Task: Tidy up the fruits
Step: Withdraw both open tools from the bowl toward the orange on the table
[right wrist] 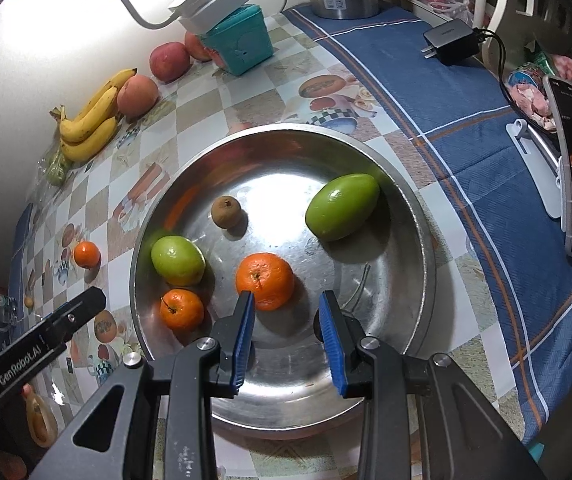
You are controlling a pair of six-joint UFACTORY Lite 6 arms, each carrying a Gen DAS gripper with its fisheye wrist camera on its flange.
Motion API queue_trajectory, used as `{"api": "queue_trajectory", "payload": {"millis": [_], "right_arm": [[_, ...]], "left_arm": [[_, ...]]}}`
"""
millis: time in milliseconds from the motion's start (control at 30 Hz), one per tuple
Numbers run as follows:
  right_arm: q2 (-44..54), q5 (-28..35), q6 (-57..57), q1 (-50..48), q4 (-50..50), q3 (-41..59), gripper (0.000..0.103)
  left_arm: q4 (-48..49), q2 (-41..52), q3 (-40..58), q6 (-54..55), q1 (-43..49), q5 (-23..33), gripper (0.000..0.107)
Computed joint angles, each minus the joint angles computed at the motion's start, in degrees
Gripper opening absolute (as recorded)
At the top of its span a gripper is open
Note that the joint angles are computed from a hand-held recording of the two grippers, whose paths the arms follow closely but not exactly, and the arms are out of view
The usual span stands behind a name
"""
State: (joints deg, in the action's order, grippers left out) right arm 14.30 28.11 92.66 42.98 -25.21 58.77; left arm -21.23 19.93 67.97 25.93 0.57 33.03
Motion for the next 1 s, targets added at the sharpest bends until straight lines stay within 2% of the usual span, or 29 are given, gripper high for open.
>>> {"api": "queue_trajectory", "payload": {"millis": [233,367,433,633,800,933,1000], "right_arm": [[0.3,0.3,-0.7,-0.1,0.3,0.3,0.034],[1.1,0.3,-2.1,-0.2,0.8,1.0,0.035],[1.6,0.3,-2.6,-0.1,0.6,1.4,0.049],[2.2,1.0,-1.7,0.4,-1.7,2.1,0.072],[2.9,1.3,-1.8,0.4,-1.9,2.3,0.075],[2.9,1.5,-1.3,0.5,-2.5,2.3,0.086],[3.0,1.5,-0.9,0.5,-2.9,2.4,0.086]], "left_arm": [[1.8,0.2,-0.1,-2.2,0.1,-0.9,0.068],[3.8,0.1,-0.2,-3.9,-0.3,-1.8,0.081],[4.4,0.1,-0.2,-4.4,-0.3,-2.0,0.082],[5.7,0.9,0.3,-6.3,0.2,-2.3,0.09],[7.8,0.9,-0.1,-8.9,0.3,-3.6,0.099],[8.9,1.7,0.0,-9.8,0.4,-4.0,0.103],[10.0,2.1,-0.1,-10.9,0.3,-4.3,0.103]]}}
